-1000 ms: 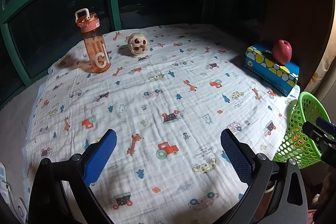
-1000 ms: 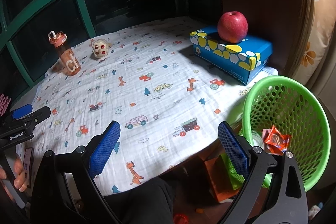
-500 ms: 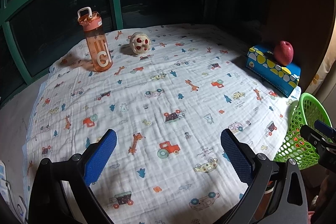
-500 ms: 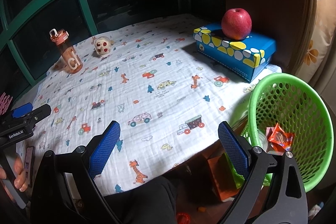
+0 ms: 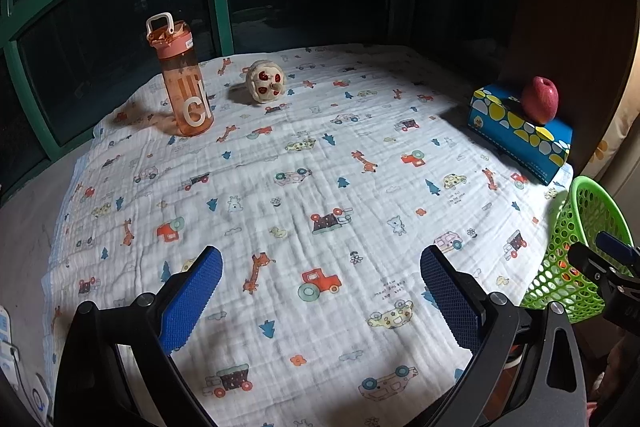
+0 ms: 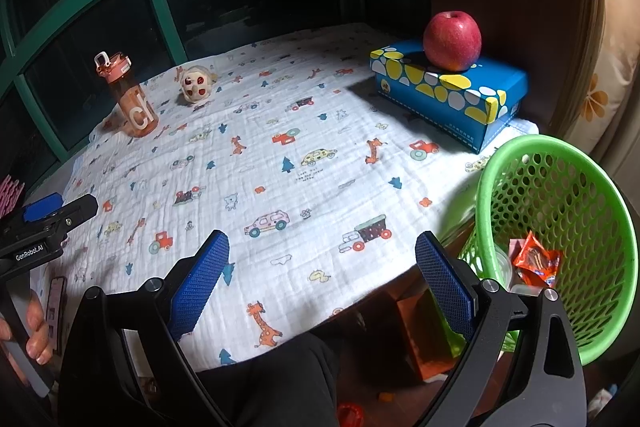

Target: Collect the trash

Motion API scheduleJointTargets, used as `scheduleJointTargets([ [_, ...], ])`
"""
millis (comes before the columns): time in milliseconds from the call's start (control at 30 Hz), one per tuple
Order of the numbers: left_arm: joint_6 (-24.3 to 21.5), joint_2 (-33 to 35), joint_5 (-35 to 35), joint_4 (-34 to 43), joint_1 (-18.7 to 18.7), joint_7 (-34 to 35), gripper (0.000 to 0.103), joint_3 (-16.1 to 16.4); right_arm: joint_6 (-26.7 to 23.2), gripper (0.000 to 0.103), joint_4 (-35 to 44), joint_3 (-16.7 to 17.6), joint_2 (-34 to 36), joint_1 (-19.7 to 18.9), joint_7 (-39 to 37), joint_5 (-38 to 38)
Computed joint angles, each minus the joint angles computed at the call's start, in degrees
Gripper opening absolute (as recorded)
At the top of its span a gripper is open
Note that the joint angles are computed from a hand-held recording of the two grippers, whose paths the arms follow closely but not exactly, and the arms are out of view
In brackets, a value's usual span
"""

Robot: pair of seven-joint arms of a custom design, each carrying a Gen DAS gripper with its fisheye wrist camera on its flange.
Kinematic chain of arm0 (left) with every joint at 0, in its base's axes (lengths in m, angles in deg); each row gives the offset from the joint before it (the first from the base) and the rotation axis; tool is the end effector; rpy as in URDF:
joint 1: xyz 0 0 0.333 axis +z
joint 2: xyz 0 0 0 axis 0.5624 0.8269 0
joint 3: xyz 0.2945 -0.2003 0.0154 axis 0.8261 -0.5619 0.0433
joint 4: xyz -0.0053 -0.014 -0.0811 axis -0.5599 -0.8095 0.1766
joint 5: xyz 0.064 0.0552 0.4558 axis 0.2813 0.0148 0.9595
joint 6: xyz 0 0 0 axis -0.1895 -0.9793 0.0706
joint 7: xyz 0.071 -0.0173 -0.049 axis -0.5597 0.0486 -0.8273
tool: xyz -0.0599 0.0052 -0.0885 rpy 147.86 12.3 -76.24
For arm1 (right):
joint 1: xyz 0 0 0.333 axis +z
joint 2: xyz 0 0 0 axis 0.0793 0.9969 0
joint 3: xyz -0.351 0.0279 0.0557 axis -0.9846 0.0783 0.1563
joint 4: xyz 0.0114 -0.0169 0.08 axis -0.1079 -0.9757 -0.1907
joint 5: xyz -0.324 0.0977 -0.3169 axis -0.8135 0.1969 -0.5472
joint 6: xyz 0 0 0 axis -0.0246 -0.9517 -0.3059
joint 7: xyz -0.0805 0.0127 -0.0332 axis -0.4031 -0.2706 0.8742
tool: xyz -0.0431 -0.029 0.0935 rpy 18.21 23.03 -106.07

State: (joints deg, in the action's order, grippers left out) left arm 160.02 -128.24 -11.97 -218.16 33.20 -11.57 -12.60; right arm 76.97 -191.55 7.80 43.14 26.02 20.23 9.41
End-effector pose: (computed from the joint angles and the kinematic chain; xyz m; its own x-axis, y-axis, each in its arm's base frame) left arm 0.3952 -0.2031 0.5826 0.1750 -0.9846 0.0052 -0.7164 -0.1309 -0.6853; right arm 0.4197 0.1334 0.5664 0.2470 -0.9613 -0.1224 -0.7161 -0.0959 -0.6914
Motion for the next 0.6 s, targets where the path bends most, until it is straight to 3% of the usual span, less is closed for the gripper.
scheduleJointTargets([
  [600,0.4,0.2,-0.2,0.2,-0.1,0.5,0.096,0.1,0.1,0.093,0.0,-0.3,-0.1,-0.1,-0.5,0.2],
])
